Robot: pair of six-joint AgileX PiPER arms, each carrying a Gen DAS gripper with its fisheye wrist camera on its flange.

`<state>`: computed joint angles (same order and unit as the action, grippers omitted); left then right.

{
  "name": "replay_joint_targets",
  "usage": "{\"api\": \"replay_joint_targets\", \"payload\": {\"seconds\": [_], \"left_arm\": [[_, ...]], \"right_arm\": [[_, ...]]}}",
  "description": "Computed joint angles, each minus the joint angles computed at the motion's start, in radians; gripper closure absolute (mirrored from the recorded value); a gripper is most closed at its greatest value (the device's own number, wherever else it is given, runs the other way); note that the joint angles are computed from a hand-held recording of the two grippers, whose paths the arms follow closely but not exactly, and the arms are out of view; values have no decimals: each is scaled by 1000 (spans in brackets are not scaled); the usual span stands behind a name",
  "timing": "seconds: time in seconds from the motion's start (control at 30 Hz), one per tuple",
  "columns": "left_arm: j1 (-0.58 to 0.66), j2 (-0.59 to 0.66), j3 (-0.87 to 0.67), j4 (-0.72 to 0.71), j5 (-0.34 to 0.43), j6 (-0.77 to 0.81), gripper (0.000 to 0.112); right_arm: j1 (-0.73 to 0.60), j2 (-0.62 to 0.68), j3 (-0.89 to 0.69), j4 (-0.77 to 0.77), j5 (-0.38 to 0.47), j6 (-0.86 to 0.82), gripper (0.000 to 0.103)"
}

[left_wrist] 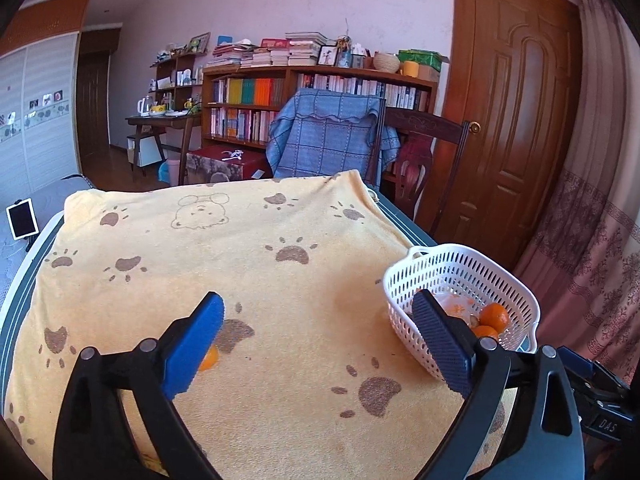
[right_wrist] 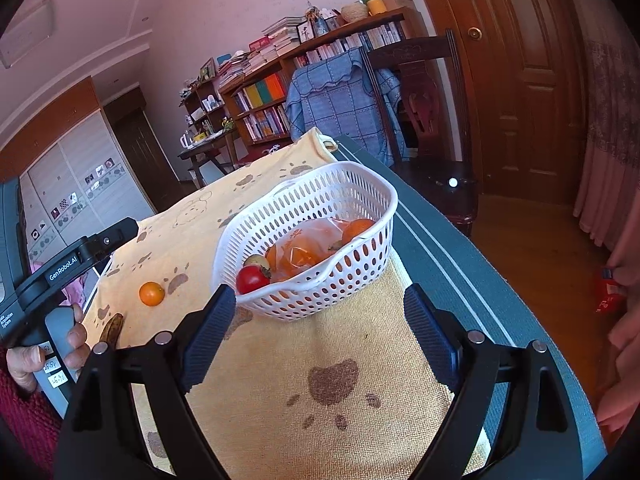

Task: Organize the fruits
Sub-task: 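Release the red tomato into the basket and withdraw the left tool, then lower the open left tool over the banana and close on it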

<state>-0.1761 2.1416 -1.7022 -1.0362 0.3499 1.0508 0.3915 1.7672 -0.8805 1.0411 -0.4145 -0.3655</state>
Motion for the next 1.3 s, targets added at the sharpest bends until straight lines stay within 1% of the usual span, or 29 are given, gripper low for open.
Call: {"api": "replay_joint_targets", "payload": {"seconds": [0.1, 0.2, 0.23, 0.53, 0.63, 0.73, 0.8, 0.9, 1.03, 1.3], "left_arm": [[44, -6, -16, 70, 18, -102, 15], [92, -2, -48, 129, 76, -210, 15], [103, -4, -52, 152, 83, -245, 15], [174, -59, 59, 216, 12, -294, 15], [187, -54, 81, 312, -11, -382, 15], [196, -45, 110, 461, -50, -520, 15], [208, -36, 123, 527, -53, -597, 15], [226, -23, 140, 580, -55, -660, 15], [234, -4, 155, 646, -67, -719, 15], [223, 37, 147, 755, -57, -820, 15]], "right_arm": [[23, 10, -24, 35, 2, -40, 16], [41, 20, -53, 80, 10, -96, 16], [48, 23, -61, 92, 10, -113, 16], [89, 32, -101, 164, 15, -202, 12], [108, 42, -119, 192, 22, -241, 12], [124, 50, -134, 209, 29, -269, 11], [129, 54, -138, 204, 38, -264, 11], [135, 64, -149, 212, 52, -271, 11], [146, 74, -153, 219, 56, -279, 11], [168, 86, -175, 275, 60, -345, 10]]}}
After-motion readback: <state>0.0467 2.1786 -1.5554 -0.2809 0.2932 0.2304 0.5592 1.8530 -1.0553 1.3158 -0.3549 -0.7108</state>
